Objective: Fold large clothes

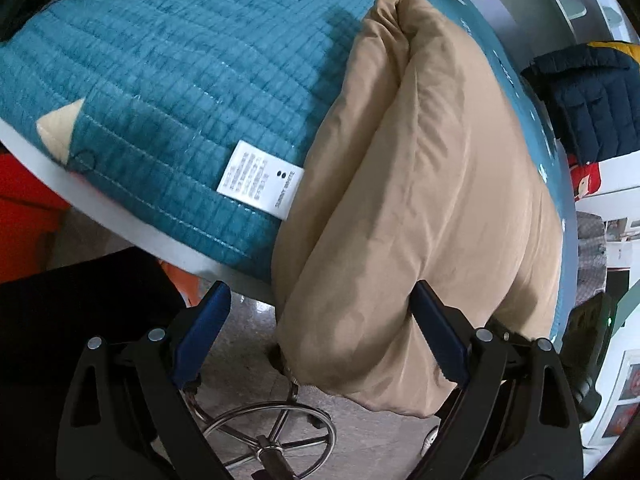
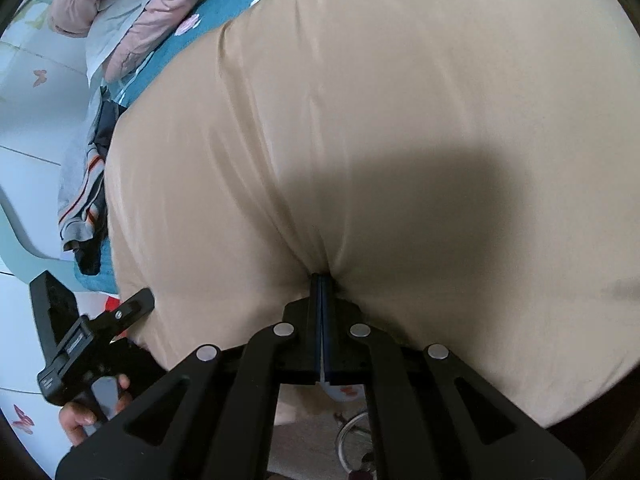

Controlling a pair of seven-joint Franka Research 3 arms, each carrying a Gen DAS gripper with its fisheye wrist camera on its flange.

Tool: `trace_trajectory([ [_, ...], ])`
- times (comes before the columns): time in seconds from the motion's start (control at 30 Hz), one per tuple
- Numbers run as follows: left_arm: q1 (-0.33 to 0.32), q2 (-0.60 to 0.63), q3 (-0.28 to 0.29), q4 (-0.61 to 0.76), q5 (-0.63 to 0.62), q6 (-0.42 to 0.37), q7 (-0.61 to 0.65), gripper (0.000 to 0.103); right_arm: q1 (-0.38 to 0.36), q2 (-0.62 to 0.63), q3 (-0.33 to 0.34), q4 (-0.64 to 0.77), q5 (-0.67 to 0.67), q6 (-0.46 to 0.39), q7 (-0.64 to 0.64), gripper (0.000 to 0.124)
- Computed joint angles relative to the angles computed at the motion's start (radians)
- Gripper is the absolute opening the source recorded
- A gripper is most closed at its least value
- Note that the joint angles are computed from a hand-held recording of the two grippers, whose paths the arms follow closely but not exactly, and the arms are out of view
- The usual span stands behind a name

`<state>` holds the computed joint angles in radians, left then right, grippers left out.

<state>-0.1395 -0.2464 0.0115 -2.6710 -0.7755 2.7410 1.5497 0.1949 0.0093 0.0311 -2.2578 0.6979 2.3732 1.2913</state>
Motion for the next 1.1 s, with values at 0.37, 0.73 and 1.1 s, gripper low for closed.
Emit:
trace_trajectory([
  [0.37,-0.019,-0.006,-0.013,0.001,-0.031,-0.021,-0.009,0.087,-0.004,-0.033,-0.004,-0.049,0.111,0.004,-0.105,0.001],
  [0.73,-0.047,-0.034,-0.009,0.022,-0.056,-0.022,0.073,0.021,0.053,-0.187,0.009,-0.168,0.125,0.181,-0.325,0.006],
  [1.1,-0.062,-0.141,0.023,0.097,0.058,-0.110,0.056,0.018,0.241,-0.316,-0.039,-0.263,0.452,0.276,-0.805,0.048],
])
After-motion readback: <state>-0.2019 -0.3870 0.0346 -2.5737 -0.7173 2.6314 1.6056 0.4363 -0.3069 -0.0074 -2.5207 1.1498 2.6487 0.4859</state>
